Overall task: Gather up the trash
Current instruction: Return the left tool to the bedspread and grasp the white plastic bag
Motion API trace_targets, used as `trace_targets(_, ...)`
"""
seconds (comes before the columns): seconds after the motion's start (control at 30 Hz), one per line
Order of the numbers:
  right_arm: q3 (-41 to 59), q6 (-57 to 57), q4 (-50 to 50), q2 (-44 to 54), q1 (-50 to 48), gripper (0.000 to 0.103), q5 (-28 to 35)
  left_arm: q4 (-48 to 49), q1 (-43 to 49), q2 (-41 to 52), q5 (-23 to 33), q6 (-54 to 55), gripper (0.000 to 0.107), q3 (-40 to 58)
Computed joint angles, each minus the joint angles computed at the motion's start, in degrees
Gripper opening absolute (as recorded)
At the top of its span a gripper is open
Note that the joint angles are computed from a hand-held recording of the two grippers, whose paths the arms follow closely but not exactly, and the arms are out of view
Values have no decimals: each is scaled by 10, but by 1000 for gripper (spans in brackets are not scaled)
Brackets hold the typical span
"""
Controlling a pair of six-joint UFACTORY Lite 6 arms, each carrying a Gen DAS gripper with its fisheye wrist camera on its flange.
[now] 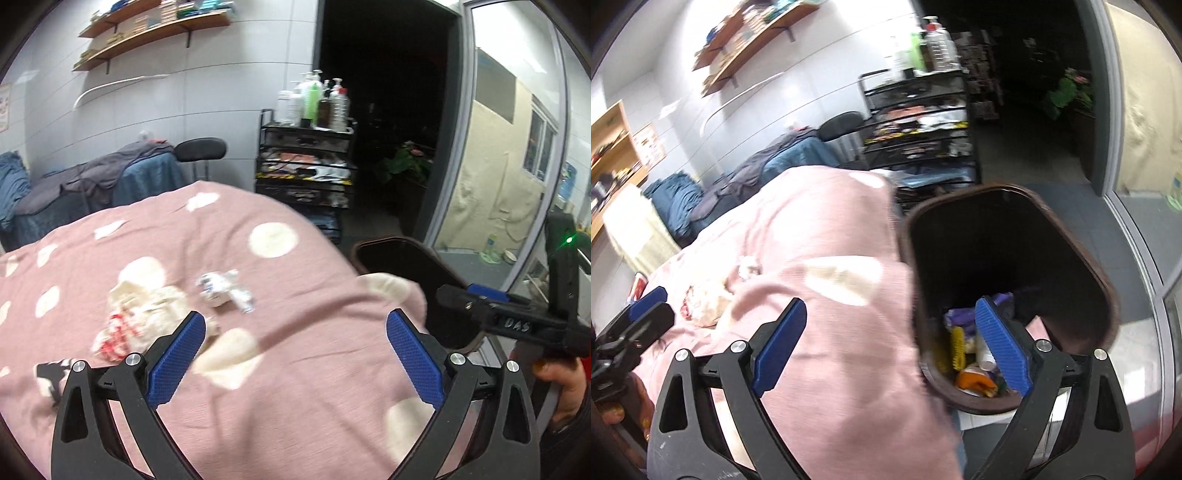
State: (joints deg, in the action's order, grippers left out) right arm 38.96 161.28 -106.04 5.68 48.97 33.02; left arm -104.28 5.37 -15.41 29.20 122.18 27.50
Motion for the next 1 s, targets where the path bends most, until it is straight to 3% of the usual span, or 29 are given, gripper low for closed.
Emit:
trace_targets(0.27, 145, -102, 17, 97, 5, 91, -52, 31, 129, 100, 19, 21, 97, 67)
trace_targets(0.43, 224, -182, 60, 149, 18, 91, -69, 32, 149, 179, -13, 28, 97, 135)
trace_targets(0.77, 336, -330, 167, 224, 32, 91, -95, 250, 112, 323, -46, -184, 97, 284)
trace_targets(0.87, 358, -365, 195, 239, 30, 91, -102, 302, 83, 351, -80, -236, 97, 312)
trace_targets(0.9, 366, -378, 204, 243, 28, 91, -106, 326, 73, 361, -95, -260, 94, 322)
trace_targets(1.0, 400, -434, 246, 266, 30, 91, -111, 359, 67, 372, -107, -294, 68, 336)
